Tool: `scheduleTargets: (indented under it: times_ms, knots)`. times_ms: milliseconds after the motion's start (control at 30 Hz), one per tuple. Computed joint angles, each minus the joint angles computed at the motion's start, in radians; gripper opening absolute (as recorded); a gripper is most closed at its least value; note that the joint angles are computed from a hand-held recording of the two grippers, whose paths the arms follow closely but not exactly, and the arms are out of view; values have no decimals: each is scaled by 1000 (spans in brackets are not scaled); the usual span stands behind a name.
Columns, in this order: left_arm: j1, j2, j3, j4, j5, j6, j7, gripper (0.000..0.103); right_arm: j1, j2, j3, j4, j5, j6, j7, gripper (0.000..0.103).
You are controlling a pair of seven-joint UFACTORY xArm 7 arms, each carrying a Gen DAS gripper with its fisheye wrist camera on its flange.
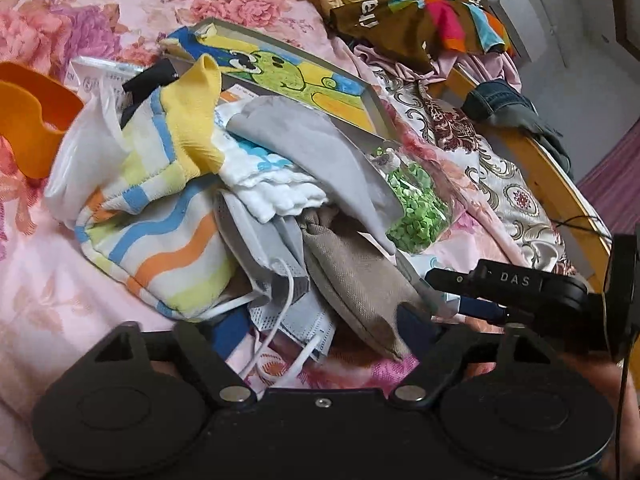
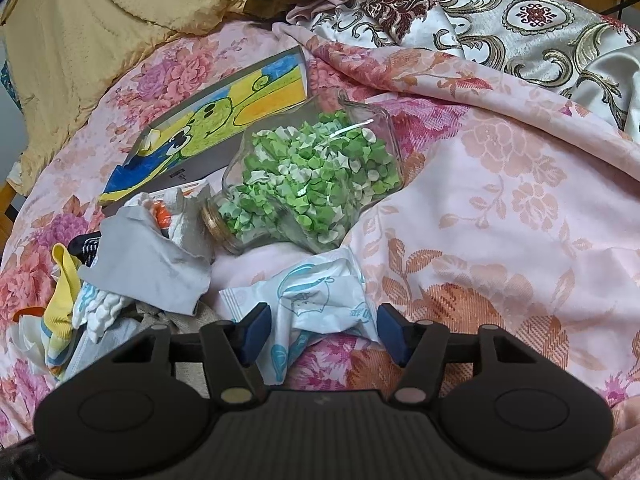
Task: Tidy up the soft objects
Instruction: 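Move the right tool to the white-blue mask while the left tool reaches the grey mask, then close the right tool on the white-blue mask while the left tool grips the grey mask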
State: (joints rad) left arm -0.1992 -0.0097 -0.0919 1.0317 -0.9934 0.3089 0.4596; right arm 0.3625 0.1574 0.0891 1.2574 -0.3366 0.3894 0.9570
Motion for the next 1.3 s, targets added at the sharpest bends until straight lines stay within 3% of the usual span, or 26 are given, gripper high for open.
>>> scheduleTargets:
  times_ms: [67, 133, 233, 400, 867, 1033, 1200, 1300]
  knots:
    - [1, 6, 0, -2, -7, -9, -12, 65, 3, 2, -3, 2, -10, -1, 11, 59]
    - [5, 13, 0, -2, -16, -15, -37, 49, 3, 4, -4, 3, -12, -3, 14, 57]
    - [12, 16, 1, -4, -61, -21, -56, 33, 7, 4, -8, 0, -28, -13, 27, 52]
    - [13, 10, -4, -17, -109, -46, -34, 20, 11, 6, -10, -4, -47, -43, 29, 48]
    - [24, 13, 9, -12, -248, -48, -37, 20, 12, -4, -13, -22, -59, -85, 19, 45]
    - [12, -5, -5, -29, -275, -103, 41, 9, 13, -16, -11, -35, -70, -105, 20, 45]
    - [-23, -59, -8, -79, -221, -195, 29, 7, -2, -33, 15, -65, -14, -171, -74, 45]
    - [-45, -110, -1, -133, -126, -237, -41, 7, 25, -45, 1, -65, -101, -180, -68, 45]
